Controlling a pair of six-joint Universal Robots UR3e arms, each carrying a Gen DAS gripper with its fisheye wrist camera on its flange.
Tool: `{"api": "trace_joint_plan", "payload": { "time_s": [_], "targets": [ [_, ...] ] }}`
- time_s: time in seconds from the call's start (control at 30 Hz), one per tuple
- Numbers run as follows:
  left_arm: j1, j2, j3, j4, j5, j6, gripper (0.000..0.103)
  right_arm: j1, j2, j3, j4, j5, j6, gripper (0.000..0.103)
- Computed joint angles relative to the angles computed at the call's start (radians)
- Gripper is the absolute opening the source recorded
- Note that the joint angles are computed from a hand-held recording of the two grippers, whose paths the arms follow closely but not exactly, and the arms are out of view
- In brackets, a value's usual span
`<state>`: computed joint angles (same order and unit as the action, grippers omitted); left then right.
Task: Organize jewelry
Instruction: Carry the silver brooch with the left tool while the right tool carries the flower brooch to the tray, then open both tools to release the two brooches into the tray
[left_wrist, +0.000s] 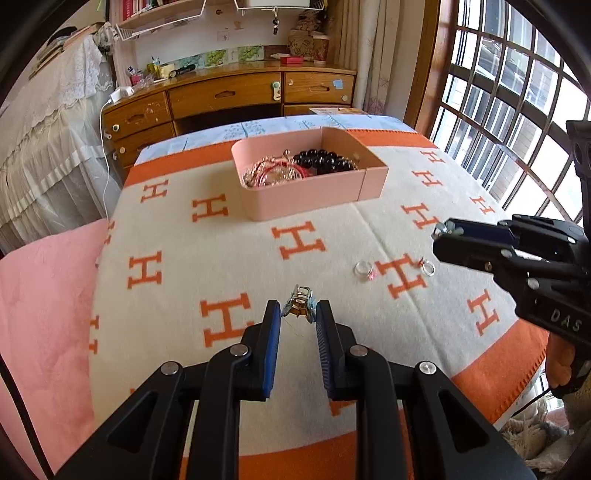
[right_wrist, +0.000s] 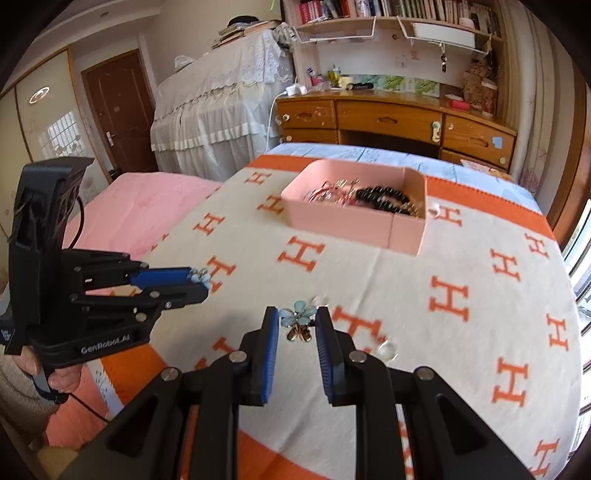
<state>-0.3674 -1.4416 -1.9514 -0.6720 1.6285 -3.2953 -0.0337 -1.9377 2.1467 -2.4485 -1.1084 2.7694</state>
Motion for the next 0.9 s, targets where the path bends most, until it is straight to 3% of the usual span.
{"api": "trace_joint_plan", "payload": {
  "time_s": [0.3, 0.4, 0.63, 0.77, 0.8, 0.87, 0.9],
  "targets": [
    [0.047, -0.269, 0.571, -0.241, 0.056, 0.06, 0.018, -0.043, 0.313, -0.528, 0.124, 0.076, 0.176, 0.02],
    [0.09, -0.393, 0.774, -0.326, 0.021, 0.047, 0.018, -0.042, 0.452, -0.715, 0.174, 0.094, 0.258, 0.021],
    [0.14, -0.699, 1.165, -0.471, -0.01, 0.005, 0.018, 0.029, 0.759, -1.054, 0.26, -0.035, 0.354, 0.021],
    [0.138, -0.814, 1.286, -0.517, 0.006, 0.006, 0.018, 0.056, 0.846, -1.12, 0.254, -0.106, 0.359, 0.021],
    [0.139, -0.83, 1.299, -0.519, 0.004, 0.007, 0.02, 0.057, 0.869, -1.148, 0.271, -0.11, 0.362, 0.021],
    [0.143, -0.857, 1.33, -0.535, -0.01, 0.007, 0.041, 0.053, 0.902, -1.195, 0.309, -0.096, 0.366, 0.022],
    [0.142, -0.86, 1.329, -0.532, -0.006, 0.003, 0.062, 0.05, 0.914, -1.21, 0.322, -0.093, 0.37, 0.022]
  ]
}}
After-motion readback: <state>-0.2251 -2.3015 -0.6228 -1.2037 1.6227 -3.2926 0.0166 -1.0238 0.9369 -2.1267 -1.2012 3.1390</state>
